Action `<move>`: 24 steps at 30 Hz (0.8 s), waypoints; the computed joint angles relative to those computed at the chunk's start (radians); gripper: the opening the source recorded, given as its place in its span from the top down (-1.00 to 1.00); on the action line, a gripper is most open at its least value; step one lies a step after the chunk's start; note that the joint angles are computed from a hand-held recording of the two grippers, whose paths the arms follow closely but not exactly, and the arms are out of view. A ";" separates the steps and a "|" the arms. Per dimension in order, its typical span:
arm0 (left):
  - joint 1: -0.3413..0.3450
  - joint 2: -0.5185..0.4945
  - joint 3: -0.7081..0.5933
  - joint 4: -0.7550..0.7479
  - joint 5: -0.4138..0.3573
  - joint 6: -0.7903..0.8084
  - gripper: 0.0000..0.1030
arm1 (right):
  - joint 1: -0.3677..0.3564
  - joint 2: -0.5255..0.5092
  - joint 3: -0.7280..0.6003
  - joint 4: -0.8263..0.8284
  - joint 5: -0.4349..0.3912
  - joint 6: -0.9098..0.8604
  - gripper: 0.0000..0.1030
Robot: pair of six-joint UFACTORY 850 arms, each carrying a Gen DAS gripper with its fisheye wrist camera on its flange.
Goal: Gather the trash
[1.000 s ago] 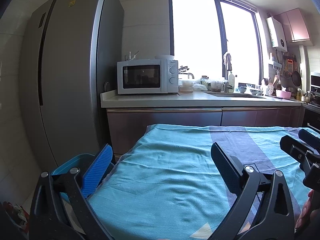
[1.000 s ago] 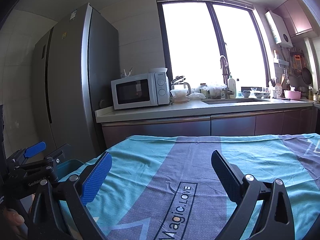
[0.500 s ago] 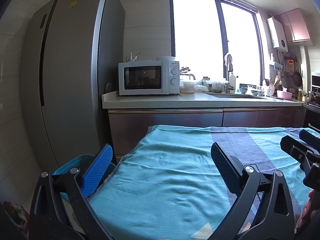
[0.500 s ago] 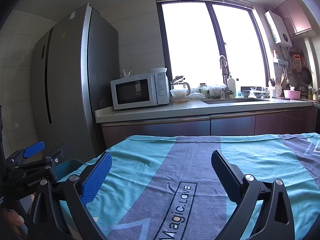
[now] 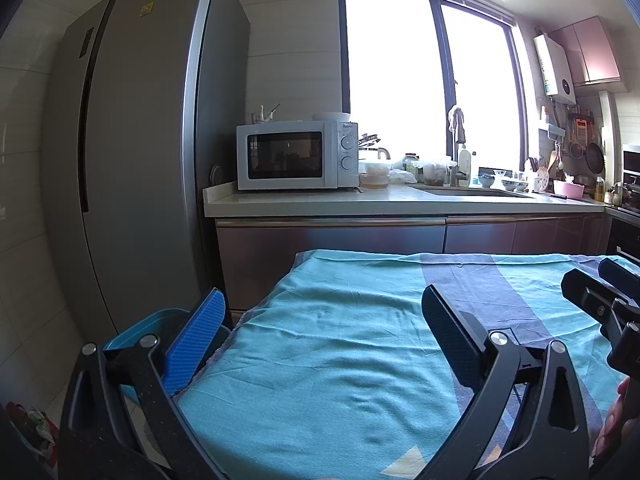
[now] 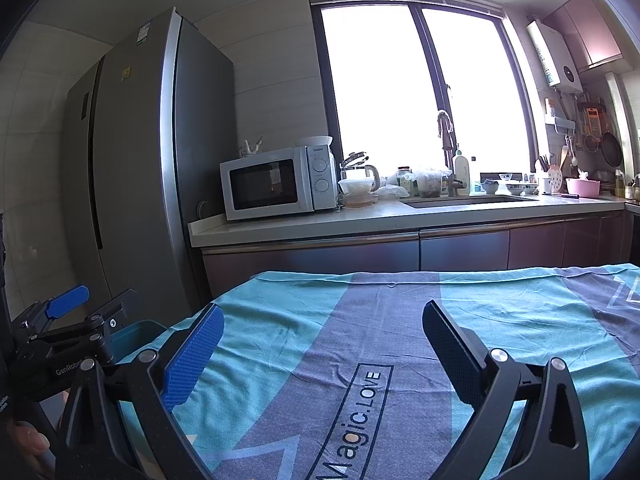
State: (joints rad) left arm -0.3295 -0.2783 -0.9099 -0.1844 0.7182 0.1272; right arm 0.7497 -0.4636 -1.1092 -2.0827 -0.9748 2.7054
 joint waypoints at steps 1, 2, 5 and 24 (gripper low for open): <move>0.000 0.000 0.000 -0.001 0.001 0.000 -0.89 | -0.001 0.000 0.001 -0.004 0.001 0.002 -0.87; -0.001 0.000 -0.001 -0.001 0.001 0.000 -0.89 | 0.001 0.000 0.000 -0.001 -0.002 0.001 -0.87; -0.001 0.000 0.000 -0.002 0.000 0.001 -0.89 | 0.003 -0.002 -0.002 0.002 -0.004 0.000 -0.87; 0.001 0.002 0.002 -0.005 0.000 0.001 -0.89 | 0.006 -0.006 -0.009 0.011 -0.003 0.000 -0.87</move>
State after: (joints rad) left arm -0.3288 -0.2765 -0.9079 -0.1895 0.7183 0.1278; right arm 0.7562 -0.4695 -1.1183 -2.0719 -0.9781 2.7055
